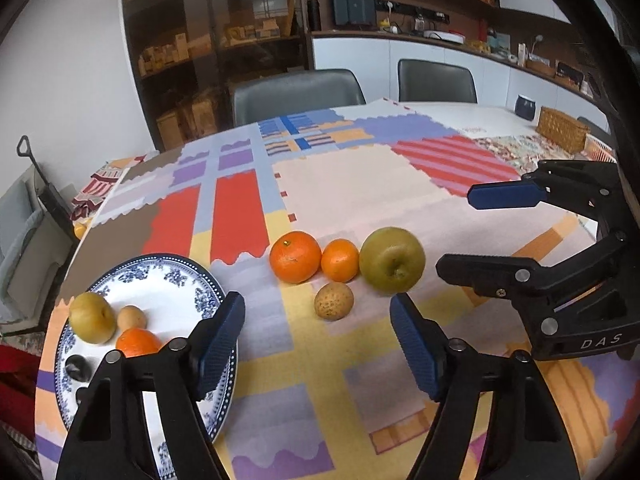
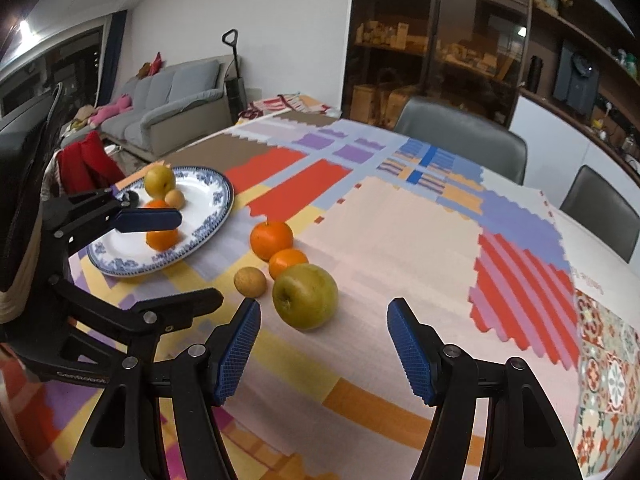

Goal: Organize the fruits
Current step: 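Move both open grippers back toward the remaining fruit, then grasp the brown kiwi with the left gripper while the right grasps the green pomelo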

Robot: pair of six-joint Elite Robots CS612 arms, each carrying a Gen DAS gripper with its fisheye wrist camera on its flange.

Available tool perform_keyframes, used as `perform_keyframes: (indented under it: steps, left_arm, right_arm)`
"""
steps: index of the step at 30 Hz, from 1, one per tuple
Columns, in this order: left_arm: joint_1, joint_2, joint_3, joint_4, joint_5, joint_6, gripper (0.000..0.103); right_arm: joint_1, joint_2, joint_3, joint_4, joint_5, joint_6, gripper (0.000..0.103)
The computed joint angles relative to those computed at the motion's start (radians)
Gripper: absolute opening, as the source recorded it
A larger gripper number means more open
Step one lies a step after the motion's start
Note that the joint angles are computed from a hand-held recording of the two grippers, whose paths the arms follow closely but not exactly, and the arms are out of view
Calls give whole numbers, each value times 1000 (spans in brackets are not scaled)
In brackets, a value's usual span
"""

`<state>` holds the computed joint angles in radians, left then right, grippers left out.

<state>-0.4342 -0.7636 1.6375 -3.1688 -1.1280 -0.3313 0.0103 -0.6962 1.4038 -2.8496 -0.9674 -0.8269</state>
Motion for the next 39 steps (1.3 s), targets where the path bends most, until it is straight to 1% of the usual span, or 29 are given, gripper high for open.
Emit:
perform_keyframes:
  steps: [2,8,14,16,17,18,21,22,24,25,28,29,36,39]
  left_arm:
    - [5,7,-7,2,-14,8,70]
    - [20,21,-29,28,-47,26,58]
    - [34,34,-49,39,-101,50,53]
    - [37,38,-57,47,-115,57,51]
    - [39,40,-61,52,-122,57,49]
    - [41,41,-64,56,-130,57,46]
    - [47,46,-74,68,-152,55,43]
    - [49,47,-75,68,-159,54,43]
    - [53,49,-81,78,-179,46,37]
    - [57,51,-84,80,-194,39,36]
    - [62,54,-87,78,-225,29,31]
    - [64,55,-88,78,-234,29,27]
    - [56,43,-72,69,-215,13,27]
    - [51,34,-61,64,-199,2,27]
  right_arm:
    - [3,9,-16,32,-1,-19,66]
    - [11,33,-54,93,-6,-72,64]
    - [16,53,-97,178,4,-123,60]
    - [18,61,-117,223,15,-142,57]
    - [18,65,-129,250,19,-151,56]
    - [19,70,-144,282,23,-160,55]
    - [21,82,-177,362,39,-180,55]
    - [21,85,-185,383,44,-186,54]
    - [22,92,-204,437,57,-202,49]
    - [23,94,-210,453,59,-204,48]
    - [21,96,-211,460,67,-187,48]
    - [21,94,-209,455,67,-181,47]
    - [16,78,-166,378,51,-129,47]
    - [13,72,-155,366,53,-107,47]
